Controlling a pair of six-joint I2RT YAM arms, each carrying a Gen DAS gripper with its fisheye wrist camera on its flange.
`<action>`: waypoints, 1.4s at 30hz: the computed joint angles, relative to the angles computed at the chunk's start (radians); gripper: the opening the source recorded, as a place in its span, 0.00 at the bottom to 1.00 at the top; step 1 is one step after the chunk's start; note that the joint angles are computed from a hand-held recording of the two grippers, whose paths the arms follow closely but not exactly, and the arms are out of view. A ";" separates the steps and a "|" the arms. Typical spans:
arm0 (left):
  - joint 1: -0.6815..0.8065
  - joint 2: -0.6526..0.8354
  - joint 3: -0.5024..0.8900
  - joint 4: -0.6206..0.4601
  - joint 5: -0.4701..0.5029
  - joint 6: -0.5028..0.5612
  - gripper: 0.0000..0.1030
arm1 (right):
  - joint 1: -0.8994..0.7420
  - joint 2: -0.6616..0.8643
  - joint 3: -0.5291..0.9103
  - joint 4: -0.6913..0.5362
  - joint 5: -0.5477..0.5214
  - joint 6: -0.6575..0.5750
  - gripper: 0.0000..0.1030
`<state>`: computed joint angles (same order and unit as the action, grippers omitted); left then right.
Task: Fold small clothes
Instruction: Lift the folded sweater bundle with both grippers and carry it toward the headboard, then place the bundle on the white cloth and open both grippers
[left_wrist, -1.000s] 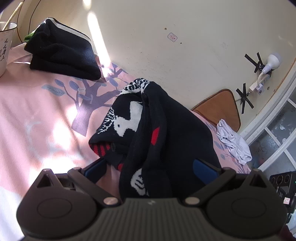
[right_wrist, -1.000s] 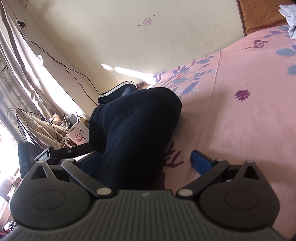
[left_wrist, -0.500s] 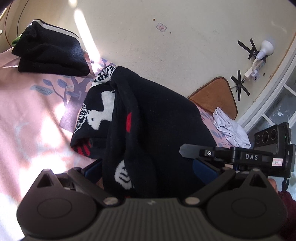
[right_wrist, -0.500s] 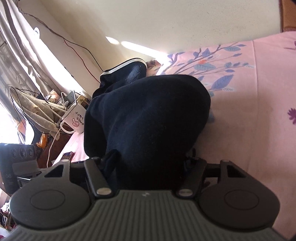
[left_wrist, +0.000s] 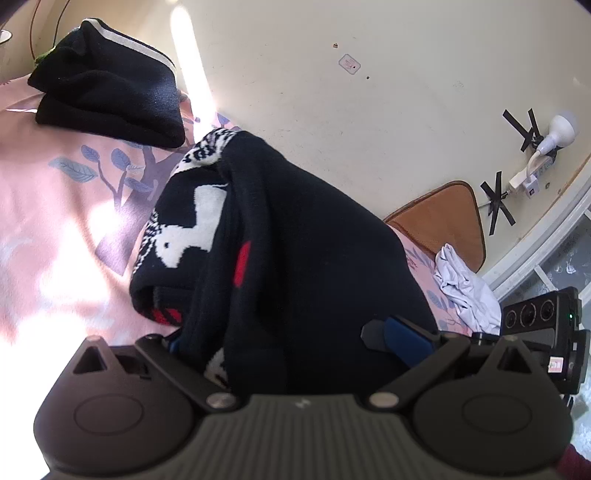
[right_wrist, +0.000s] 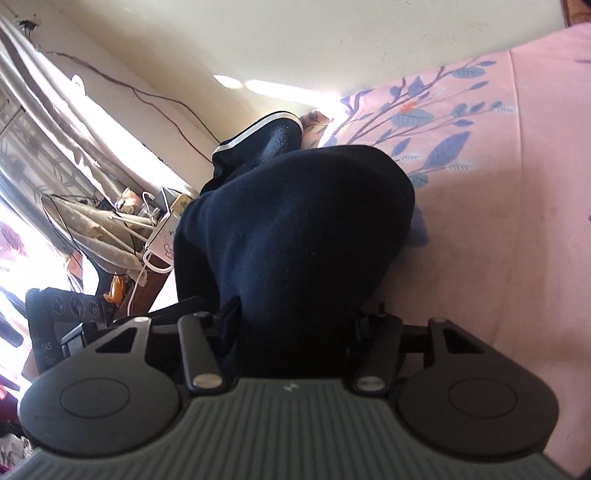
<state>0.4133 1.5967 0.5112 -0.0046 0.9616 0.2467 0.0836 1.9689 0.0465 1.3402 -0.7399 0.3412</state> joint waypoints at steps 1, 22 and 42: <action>0.003 0.016 0.024 -0.017 0.026 -0.010 0.99 | 0.005 -0.098 0.007 -0.110 -0.006 -0.022 0.48; -0.548 -0.137 0.197 0.211 -0.122 -0.431 0.99 | -0.528 -0.993 0.027 -0.838 -0.288 -0.267 0.42; -1.247 0.733 1.120 0.000 -0.780 -0.591 1.00 | -1.283 0.072 0.616 -0.517 -0.225 -0.434 0.64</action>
